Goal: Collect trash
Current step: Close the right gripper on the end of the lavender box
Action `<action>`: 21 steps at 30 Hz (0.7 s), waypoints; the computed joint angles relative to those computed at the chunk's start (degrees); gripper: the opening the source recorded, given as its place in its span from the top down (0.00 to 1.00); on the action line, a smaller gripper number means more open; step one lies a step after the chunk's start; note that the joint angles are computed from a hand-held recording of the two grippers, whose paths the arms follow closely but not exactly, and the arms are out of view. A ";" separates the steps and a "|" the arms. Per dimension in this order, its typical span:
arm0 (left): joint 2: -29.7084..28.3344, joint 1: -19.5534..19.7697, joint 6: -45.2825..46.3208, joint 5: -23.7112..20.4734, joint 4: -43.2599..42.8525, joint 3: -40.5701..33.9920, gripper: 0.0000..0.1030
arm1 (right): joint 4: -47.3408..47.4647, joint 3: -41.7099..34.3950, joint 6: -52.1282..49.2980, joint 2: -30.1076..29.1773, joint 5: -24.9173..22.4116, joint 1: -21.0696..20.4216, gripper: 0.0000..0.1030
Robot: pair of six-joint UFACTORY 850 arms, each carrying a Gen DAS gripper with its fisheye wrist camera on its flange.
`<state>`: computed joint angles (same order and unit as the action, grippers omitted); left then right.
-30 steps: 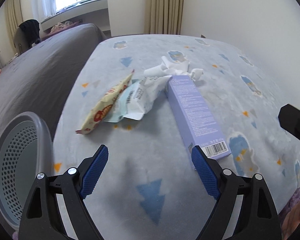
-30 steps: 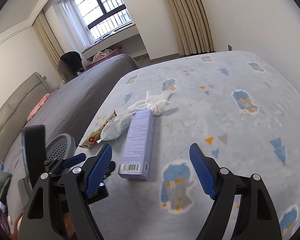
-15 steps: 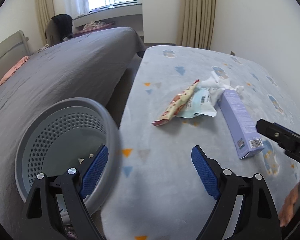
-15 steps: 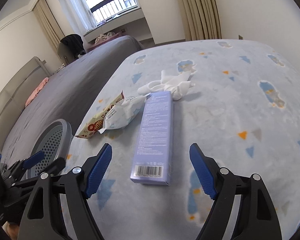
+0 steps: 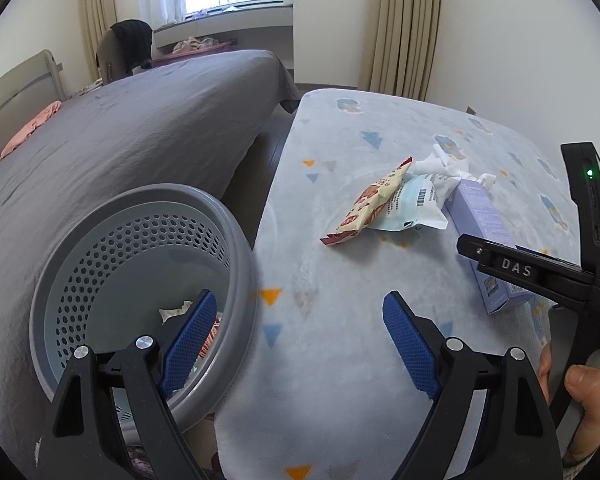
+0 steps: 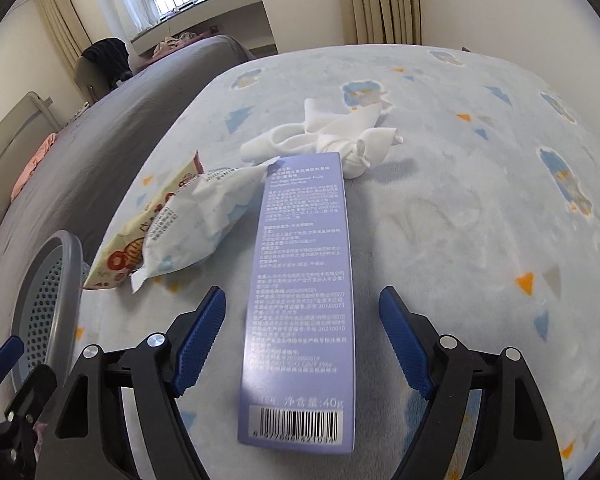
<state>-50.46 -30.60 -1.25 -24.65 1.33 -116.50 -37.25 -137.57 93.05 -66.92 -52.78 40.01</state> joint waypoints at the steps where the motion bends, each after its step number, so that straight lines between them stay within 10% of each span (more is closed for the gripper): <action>1: -0.11 -0.10 0.11 -0.13 -0.03 -0.12 0.19 | 0.18 -0.64 -0.35 -0.36 -0.40 -0.04 0.26; 7: -0.57 -0.69 -0.16 -0.59 0.88 -0.77 0.19 | -0.10 -0.73 -0.45 -0.31 -1.31 0.10 0.55; 21: -5.03 -1.08 -1.87 -4.63 1.95 -8.51 0.19 | -9.40 20.55 14.52 12.53 8.59 1.76 0.56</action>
<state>-55.49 -31.68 -3.12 -29.27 3.28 -125.01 -46.65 -117.02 107.57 -54.39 -44.19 41.77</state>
